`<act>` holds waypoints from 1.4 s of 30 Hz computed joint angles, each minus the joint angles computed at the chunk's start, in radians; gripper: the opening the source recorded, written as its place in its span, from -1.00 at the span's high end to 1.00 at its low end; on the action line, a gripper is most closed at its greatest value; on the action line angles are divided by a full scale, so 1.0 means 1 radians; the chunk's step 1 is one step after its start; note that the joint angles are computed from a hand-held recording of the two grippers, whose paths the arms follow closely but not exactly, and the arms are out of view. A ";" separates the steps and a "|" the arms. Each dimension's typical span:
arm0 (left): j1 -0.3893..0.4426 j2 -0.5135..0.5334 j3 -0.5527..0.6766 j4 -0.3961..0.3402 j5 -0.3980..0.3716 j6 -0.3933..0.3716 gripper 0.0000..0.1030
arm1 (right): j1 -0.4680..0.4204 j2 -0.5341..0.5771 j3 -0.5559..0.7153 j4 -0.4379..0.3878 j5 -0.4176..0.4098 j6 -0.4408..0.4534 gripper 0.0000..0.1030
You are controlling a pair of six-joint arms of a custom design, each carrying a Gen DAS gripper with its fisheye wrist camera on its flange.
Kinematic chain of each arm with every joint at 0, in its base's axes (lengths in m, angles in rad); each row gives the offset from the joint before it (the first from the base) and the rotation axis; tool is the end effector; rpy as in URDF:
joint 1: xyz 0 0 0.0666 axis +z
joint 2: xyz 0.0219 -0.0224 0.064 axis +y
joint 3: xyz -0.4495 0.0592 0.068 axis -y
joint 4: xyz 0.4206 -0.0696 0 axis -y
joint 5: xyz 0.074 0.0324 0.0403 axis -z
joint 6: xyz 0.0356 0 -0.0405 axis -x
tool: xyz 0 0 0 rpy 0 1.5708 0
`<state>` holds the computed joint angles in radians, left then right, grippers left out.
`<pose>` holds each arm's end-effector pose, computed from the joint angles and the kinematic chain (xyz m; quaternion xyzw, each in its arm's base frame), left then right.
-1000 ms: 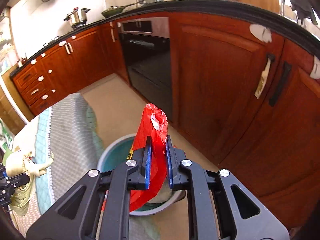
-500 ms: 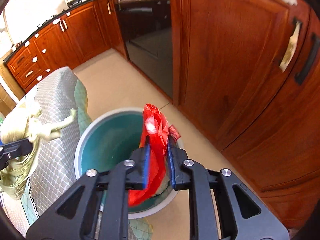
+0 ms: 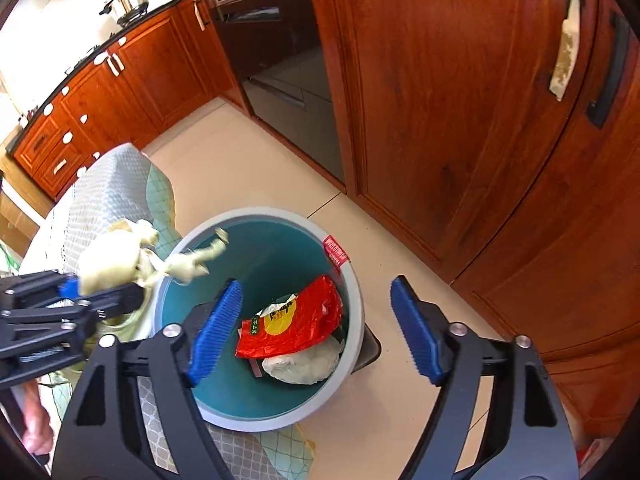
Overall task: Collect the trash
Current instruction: 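Carry the red bag and ribbon over the bin and open both tools, then move both open tools back to the table toward the green box and red can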
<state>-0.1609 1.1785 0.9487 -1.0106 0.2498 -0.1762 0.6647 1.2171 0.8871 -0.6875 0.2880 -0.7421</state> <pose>0.3513 -0.0663 0.3735 0.1844 0.9614 -0.1216 0.1641 0.3092 0.2289 0.3474 0.0760 0.9498 0.0696 0.2954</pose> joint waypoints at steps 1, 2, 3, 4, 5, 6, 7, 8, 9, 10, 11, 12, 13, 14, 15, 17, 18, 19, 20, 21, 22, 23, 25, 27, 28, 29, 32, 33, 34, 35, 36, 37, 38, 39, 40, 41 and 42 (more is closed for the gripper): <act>-0.006 0.011 0.003 0.003 0.000 0.004 0.25 | -0.003 -0.006 -0.002 -0.001 0.000 -0.001 -0.43; -0.015 0.019 0.004 0.009 -0.004 0.008 0.25 | -0.004 -0.009 -0.002 -0.003 0.000 -0.002 -0.43; -0.030 0.026 0.004 0.017 -0.012 0.018 0.24 | -0.005 -0.010 -0.002 -0.005 -0.001 -0.004 -0.43; -0.037 0.030 0.004 0.021 -0.016 0.018 0.24 | -0.006 -0.010 -0.002 -0.006 -0.001 -0.006 -0.43; -0.043 0.036 0.005 0.023 -0.021 0.019 0.20 | -0.008 -0.013 -0.002 -0.008 -0.001 -0.007 -0.43; -0.048 0.041 0.006 0.022 -0.023 0.021 0.15 | -0.009 -0.013 -0.002 -0.010 -0.001 -0.007 -0.43; -0.052 0.039 0.001 0.023 -0.023 0.024 0.00 | -0.008 -0.011 -0.002 -0.011 -0.001 -0.010 -0.43; -0.056 0.036 -0.001 0.030 -0.030 0.028 -0.19 | -0.013 -0.009 0.001 -0.011 -0.005 -0.007 -0.43; -0.055 0.027 -0.008 0.041 -0.041 0.026 -0.25 | -0.015 -0.008 0.002 -0.011 -0.009 -0.006 -0.43; -0.058 0.018 -0.018 0.053 -0.052 0.025 -0.25 | -0.013 -0.006 0.003 -0.014 -0.010 -0.008 -0.43; -0.059 0.018 -0.017 0.051 -0.056 0.023 -0.26 | -0.013 -0.003 0.004 -0.016 -0.011 -0.008 -0.43; -0.057 0.021 -0.014 0.044 -0.054 0.022 -0.26 | -0.014 0.001 0.007 -0.018 -0.015 -0.006 -0.44; -0.053 0.022 -0.013 0.039 -0.052 0.023 -0.26 | -0.014 0.003 0.010 -0.020 -0.017 -0.005 -0.47; -0.049 0.020 -0.014 0.039 -0.052 0.024 -0.26 | -0.012 0.005 0.012 -0.023 -0.013 -0.007 -0.52; -0.043 0.019 -0.015 0.038 -0.051 0.022 -0.26 | -0.009 0.006 0.014 -0.026 -0.007 -0.009 -0.55; -0.023 0.011 -0.017 0.026 -0.038 0.015 -0.26 | -0.001 0.009 0.019 -0.034 0.000 -0.013 -0.64; -0.011 0.005 -0.019 0.019 -0.033 0.010 -0.26 | 0.001 0.009 0.021 -0.036 0.000 -0.013 -0.66; -0.013 0.005 -0.016 0.016 -0.034 0.018 -0.26 | 0.004 0.009 0.023 -0.038 0.003 -0.014 -0.66; -0.009 0.005 -0.015 0.014 -0.034 0.019 -0.26 | 0.007 0.010 0.026 -0.042 0.004 -0.013 -0.66; -0.011 0.007 -0.004 0.005 -0.035 0.028 -0.26 | 0.010 0.012 0.030 -0.048 0.005 -0.012 -0.66; 0.002 -0.001 -0.003 -0.004 -0.028 0.023 -0.26 | 0.013 0.014 0.033 -0.057 0.003 -0.016 -0.67; 0.010 -0.004 -0.003 -0.007 -0.022 0.024 -0.26 | 0.013 0.015 0.036 -0.061 -0.001 -0.018 -0.67; 0.025 -0.015 -0.003 -0.013 -0.011 0.023 -0.26 | 0.019 0.015 0.041 -0.067 -0.001 -0.023 -0.67; 0.039 -0.027 -0.004 -0.021 -0.001 0.021 -0.27 | 0.030 0.016 0.047 -0.077 0.006 -0.029 -0.68; 0.046 -0.035 -0.003 -0.025 0.005 0.019 -0.27 | 0.035 0.016 0.050 -0.081 0.008 -0.032 -0.69; 0.052 -0.044 -0.005 -0.029 0.011 0.017 -0.28 | 0.041 0.017 0.054 -0.087 0.011 -0.036 -0.70; 0.076 -0.078 -0.013 -0.036 0.030 0.007 -0.51 | 0.061 0.020 0.070 -0.109 0.017 -0.049 -0.75; 0.085 -0.086 -0.013 -0.038 0.035 0.003 -0.51 | 0.069 0.021 0.076 -0.115 0.023 -0.052 -0.75; 0.093 -0.094 -0.014 -0.043 0.042 -0.003 -0.52 | 0.075 0.021 0.079 -0.119 0.028 -0.053 -0.75; 0.099 -0.100 -0.015 -0.050 0.048 -0.008 -0.52 | 0.083 0.021 0.084 -0.123 0.033 -0.054 -0.75; 0.105 -0.107 -0.016 -0.056 0.049 -0.012 -0.52 | 0.091 0.022 0.089 -0.129 0.036 -0.056 -0.75; 0.111 -0.113 -0.016 -0.061 0.049 -0.016 -0.52 | 0.098 0.023 0.093 -0.135 0.039 -0.060 -0.75; 0.120 -0.117 -0.013 -0.068 0.053 -0.021 -0.53 | 0.104 0.024 0.097 -0.140 0.039 -0.062 -0.75; 0.130 -0.126 -0.015 -0.075 0.059 -0.024 -0.55 | 0.112 0.025 0.102 -0.146 0.039 -0.066 -0.75; 0.142 -0.136 -0.014 -0.084 0.067 -0.030 -0.62 | 0.120 0.028 0.108 -0.153 0.037 -0.070 -0.75; 0.155 -0.145 -0.015 -0.088 0.072 -0.035 -0.75 | 0.128 0.029 0.114 -0.161 0.035 -0.074 -0.75; 0.167 -0.155 -0.017 -0.088 0.075 -0.039 -0.80 | 0.136 0.031 0.120 -0.169 0.029 -0.077 -0.76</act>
<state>0.0063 1.0231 0.9312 -1.0981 0.3251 -0.2157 0.8004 1.2485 1.0074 -0.8568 0.3166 -0.8196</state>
